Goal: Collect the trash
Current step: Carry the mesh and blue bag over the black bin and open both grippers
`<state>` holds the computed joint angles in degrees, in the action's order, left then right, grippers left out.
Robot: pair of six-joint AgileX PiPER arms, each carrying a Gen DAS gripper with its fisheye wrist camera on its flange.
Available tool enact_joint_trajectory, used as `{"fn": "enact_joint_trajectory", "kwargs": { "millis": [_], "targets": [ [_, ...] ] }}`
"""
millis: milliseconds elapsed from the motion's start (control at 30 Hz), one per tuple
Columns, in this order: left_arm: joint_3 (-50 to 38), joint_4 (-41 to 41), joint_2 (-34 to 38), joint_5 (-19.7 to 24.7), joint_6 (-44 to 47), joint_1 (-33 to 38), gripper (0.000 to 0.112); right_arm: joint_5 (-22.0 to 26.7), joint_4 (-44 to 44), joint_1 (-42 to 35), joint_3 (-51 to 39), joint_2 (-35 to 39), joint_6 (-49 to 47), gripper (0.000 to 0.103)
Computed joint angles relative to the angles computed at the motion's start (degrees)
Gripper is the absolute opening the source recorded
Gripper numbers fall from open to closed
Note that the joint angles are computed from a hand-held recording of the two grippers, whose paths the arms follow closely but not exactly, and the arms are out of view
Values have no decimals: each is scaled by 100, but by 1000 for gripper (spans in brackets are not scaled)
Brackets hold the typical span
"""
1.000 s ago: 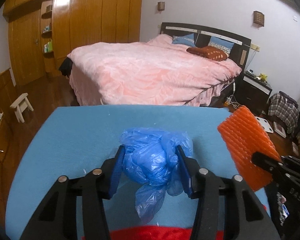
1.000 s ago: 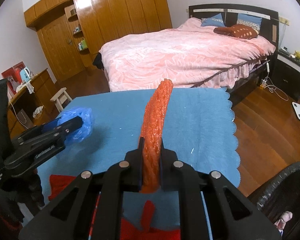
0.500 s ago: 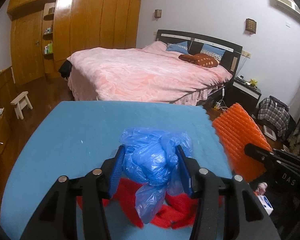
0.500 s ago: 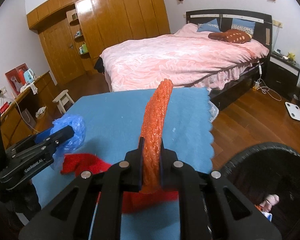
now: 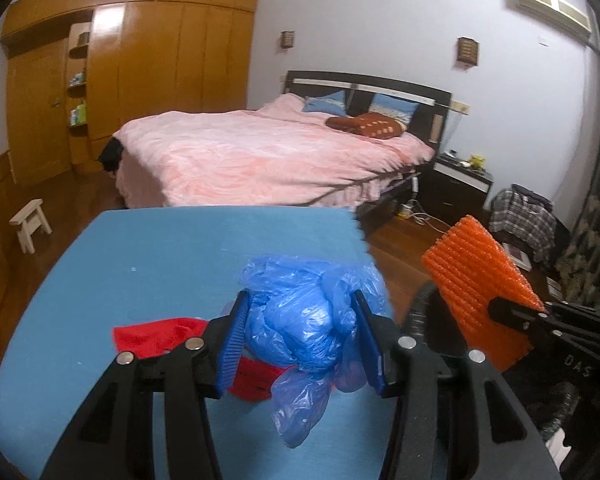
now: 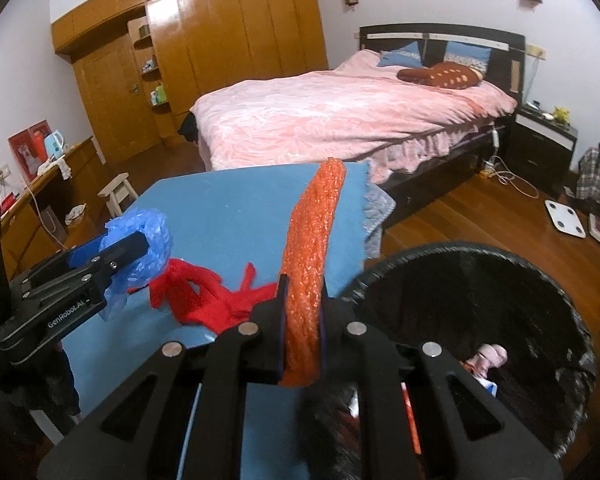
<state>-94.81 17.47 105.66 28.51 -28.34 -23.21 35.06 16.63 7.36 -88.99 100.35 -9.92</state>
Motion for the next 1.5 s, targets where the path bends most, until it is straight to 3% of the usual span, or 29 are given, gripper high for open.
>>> {"fn": "enact_joint_trajectory", "kwargs": {
  "millis": [567,1033,1167,1300,1500],
  "targets": [
    [-1623,-538,1045,462,709,-1094,50,-470,454,-1407,1586,-997,-665,11],
    [-3424,-1085,2341,1046,1289,-1492,51,-667,659,-2135,1898,-854,-1075,12],
    [-4179,-1526,2776,1454,1645,-1478,58,-688,482,-2170,1876,-773,-914,15],
    [-4534,-1725,2970,1738,1775,-1448,68,-744,237,-2231,1884,-690,-696,47],
    [-3969,-1584,2646,1465,1659,-1361,85,-993,-219,-2192,2004,-762,-207,85]
  ]
}}
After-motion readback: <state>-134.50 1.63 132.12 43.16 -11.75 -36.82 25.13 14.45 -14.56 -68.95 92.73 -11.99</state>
